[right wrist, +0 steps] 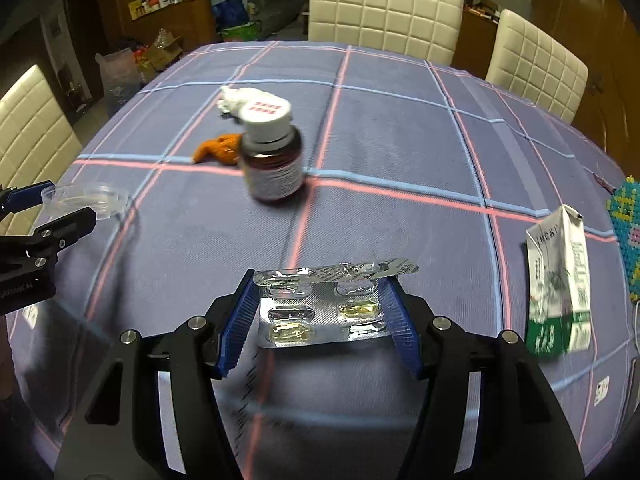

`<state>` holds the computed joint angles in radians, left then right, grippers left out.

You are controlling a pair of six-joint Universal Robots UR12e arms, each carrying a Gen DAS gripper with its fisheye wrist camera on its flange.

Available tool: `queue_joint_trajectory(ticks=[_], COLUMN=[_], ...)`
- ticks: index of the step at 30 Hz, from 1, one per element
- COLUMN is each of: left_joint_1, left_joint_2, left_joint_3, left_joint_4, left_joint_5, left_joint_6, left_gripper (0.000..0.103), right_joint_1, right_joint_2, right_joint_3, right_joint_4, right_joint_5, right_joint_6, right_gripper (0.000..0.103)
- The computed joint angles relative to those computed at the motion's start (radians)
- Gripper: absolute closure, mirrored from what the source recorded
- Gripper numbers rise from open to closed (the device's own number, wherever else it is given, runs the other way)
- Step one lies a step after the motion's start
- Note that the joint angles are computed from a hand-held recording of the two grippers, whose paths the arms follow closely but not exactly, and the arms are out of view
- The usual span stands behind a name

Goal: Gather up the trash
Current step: 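Close the left tool on the clear plastic disc and lift it, then carry the clear disc and blister pack over the clear bin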

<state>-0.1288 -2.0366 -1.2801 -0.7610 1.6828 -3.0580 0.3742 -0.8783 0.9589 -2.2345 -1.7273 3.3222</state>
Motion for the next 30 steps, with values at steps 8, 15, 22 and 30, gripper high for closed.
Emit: queue_joint_trajectory(ticks=[8,15,22,30], left_joint_1=[0.012,0.026,0.047,0.057], left_joint_2=[0.082,0.131,0.157,0.168], left_joint_3=[-0.109,-0.173,-0.210,-0.227], left_joint_4=[0.060,0.060,0.032,0.031], left_joint_5=[0.001,0.009,-0.038,-0.062], left_joint_6=[0.001,-0.004,-0.036,-0.041], left_gripper=[0.029,0.075,0.101,0.102], right_joint_1=[0.027,0.056,0.081,0.091], right_joint_2=[-0.050,-0.076,-0.082,-0.078], right_joint_3=[0.064,0.100,0.107,0.102], right_joint_4=[-0.045,-0.081,-0.098,-0.094], right_joint_5=[-0.023,-0.033,-0.041,-0.036], right_joint_6=[-0.010,-0.032,-0.055,-0.060], right_gripper=[0.041,0.041,0.041,0.041])
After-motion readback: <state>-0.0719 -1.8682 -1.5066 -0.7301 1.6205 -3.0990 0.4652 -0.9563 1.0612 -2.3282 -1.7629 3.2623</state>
